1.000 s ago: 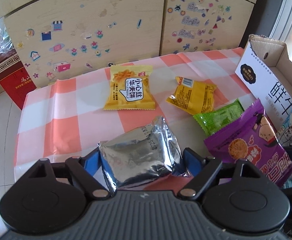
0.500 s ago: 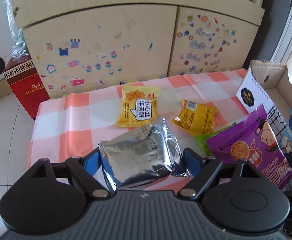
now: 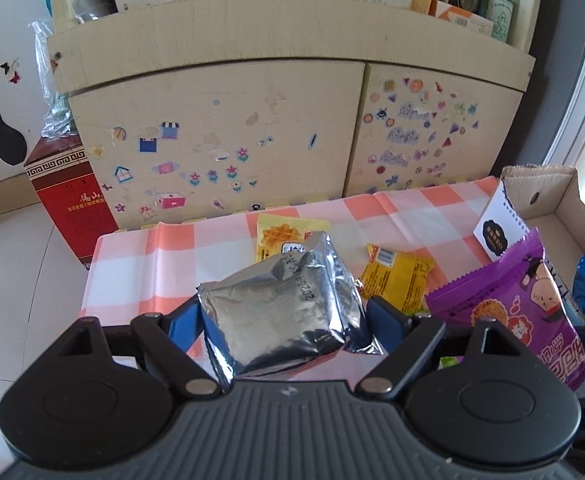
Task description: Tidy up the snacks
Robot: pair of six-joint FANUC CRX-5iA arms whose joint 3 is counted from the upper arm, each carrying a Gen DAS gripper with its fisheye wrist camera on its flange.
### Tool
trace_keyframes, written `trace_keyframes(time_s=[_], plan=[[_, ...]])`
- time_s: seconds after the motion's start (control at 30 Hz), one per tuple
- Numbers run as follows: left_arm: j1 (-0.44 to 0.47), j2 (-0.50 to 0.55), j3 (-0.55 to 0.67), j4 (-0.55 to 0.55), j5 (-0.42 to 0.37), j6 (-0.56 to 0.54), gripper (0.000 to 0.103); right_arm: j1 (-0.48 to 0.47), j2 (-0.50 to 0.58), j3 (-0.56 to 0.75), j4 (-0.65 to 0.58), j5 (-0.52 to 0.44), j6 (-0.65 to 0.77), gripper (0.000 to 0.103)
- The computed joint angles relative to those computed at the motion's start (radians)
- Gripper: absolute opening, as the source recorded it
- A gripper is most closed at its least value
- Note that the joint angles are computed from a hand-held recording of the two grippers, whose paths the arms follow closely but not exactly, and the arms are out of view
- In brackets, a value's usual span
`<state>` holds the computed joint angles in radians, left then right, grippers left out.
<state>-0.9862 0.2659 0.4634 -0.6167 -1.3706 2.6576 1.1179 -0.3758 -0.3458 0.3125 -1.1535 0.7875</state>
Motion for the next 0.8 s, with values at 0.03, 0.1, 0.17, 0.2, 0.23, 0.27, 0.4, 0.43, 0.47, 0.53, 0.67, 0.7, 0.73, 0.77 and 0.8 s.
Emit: trace_keyframes(time_s=[0.03,0.1,0.17,0.2,0.23,0.27,0.4,0.43,0.47,0.53,0.67,0.7,0.73,0.77,0.8], plan=[[-0.002,0.001,0.004,-0.008,-0.004,0.007,0.085,0.0,-0.002,0.0,0.006,0.0,-0.003,0.065],[-0.007,0.005,0.011,-0.021,-0.009,0.015,0.085,-0.002,-0.005,0.0,0.016,0.002,-0.009,0.065],[-0.012,0.01,0.02,-0.031,-0.013,0.022,0.085,-0.008,-0.008,0.001,0.026,0.005,-0.016,0.065],[-0.014,0.012,0.025,-0.036,-0.013,0.025,0.085,-0.012,-0.011,0.002,0.031,0.006,-0.019,0.065],[-0.016,0.015,0.031,-0.04,-0.014,0.029,0.085,-0.015,-0.014,0.003,0.037,0.008,-0.023,0.065],[-0.019,0.018,0.038,-0.045,-0.015,0.034,0.085,-0.019,-0.018,0.003,0.043,0.009,-0.027,0.065],[-0.03,0.034,0.069,-0.059,-0.008,0.044,0.085,-0.037,-0.038,0.001,0.07,0.016,-0.047,0.065],[-0.034,0.039,0.078,-0.063,-0.005,0.042,0.085,-0.042,-0.043,0.0,0.076,0.016,-0.052,0.065],[-0.037,0.045,0.088,-0.067,-0.003,0.039,0.085,-0.048,-0.047,0.0,0.082,0.017,-0.055,0.065],[-0.044,0.056,0.106,-0.072,0.004,0.035,0.085,-0.058,-0.056,0.0,0.095,0.016,-0.062,0.066],[-0.058,0.078,0.142,-0.079,0.029,0.03,0.085,-0.081,-0.073,-0.002,0.12,0.012,-0.081,0.065],[-0.062,0.084,0.151,-0.082,0.037,0.027,0.085,-0.086,-0.077,-0.003,0.125,0.011,-0.086,0.065],[-0.067,0.09,0.162,-0.084,0.044,0.023,0.085,-0.093,-0.082,-0.003,0.131,0.011,-0.09,0.065],[-0.072,0.096,0.172,-0.085,0.054,0.017,0.085,-0.099,-0.085,-0.004,0.137,0.01,-0.093,0.065],[-0.076,0.102,0.181,-0.085,0.065,0.01,0.085,-0.104,-0.088,-0.006,0.145,0.009,-0.1,0.065]])
